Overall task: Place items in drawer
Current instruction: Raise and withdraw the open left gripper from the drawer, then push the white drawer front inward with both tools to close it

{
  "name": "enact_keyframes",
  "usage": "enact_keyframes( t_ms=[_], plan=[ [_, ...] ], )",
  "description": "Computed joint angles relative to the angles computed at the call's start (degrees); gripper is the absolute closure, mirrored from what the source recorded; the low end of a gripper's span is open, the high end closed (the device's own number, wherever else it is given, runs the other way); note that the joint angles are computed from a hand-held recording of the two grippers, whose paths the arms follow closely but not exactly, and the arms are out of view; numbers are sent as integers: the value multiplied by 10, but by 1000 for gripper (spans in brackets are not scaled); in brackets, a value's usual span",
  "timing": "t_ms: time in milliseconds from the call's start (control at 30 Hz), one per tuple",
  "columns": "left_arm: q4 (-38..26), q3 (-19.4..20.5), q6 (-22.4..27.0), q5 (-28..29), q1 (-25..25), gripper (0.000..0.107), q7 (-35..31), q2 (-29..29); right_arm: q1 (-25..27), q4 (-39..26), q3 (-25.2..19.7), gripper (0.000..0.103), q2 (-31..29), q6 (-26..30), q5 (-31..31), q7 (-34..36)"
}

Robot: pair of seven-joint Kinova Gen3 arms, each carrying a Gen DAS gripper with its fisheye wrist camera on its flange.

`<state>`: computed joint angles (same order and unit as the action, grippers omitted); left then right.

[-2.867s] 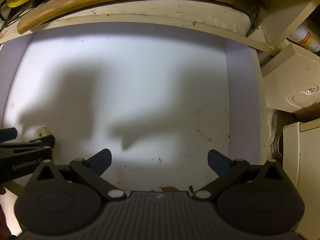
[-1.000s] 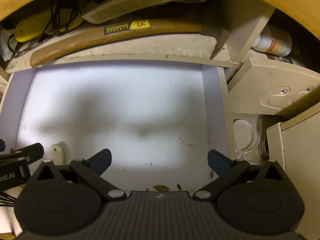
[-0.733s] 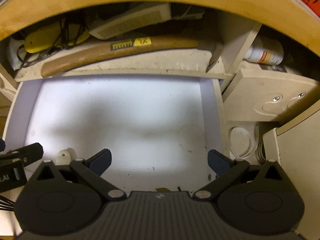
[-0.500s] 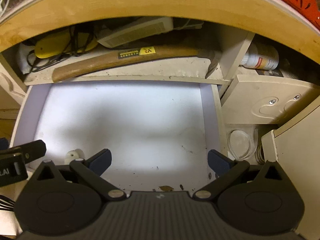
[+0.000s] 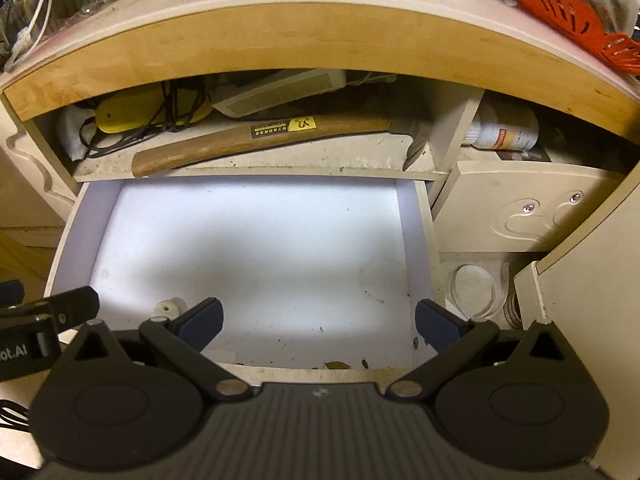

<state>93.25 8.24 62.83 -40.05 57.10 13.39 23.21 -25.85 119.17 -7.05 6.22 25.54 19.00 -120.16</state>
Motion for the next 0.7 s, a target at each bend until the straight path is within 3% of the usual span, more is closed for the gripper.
enact_keyframes(
  t_ms=[400,700],
  plan=[
    [21,4,-34,41,-19,14,-5,-5,-3,-2,-4,0,17,23,-13,22],
    [35,7,-67,100,-41,14,-37,-1,-1,-16,-6,0,48,62,-60,76]
  ],
)
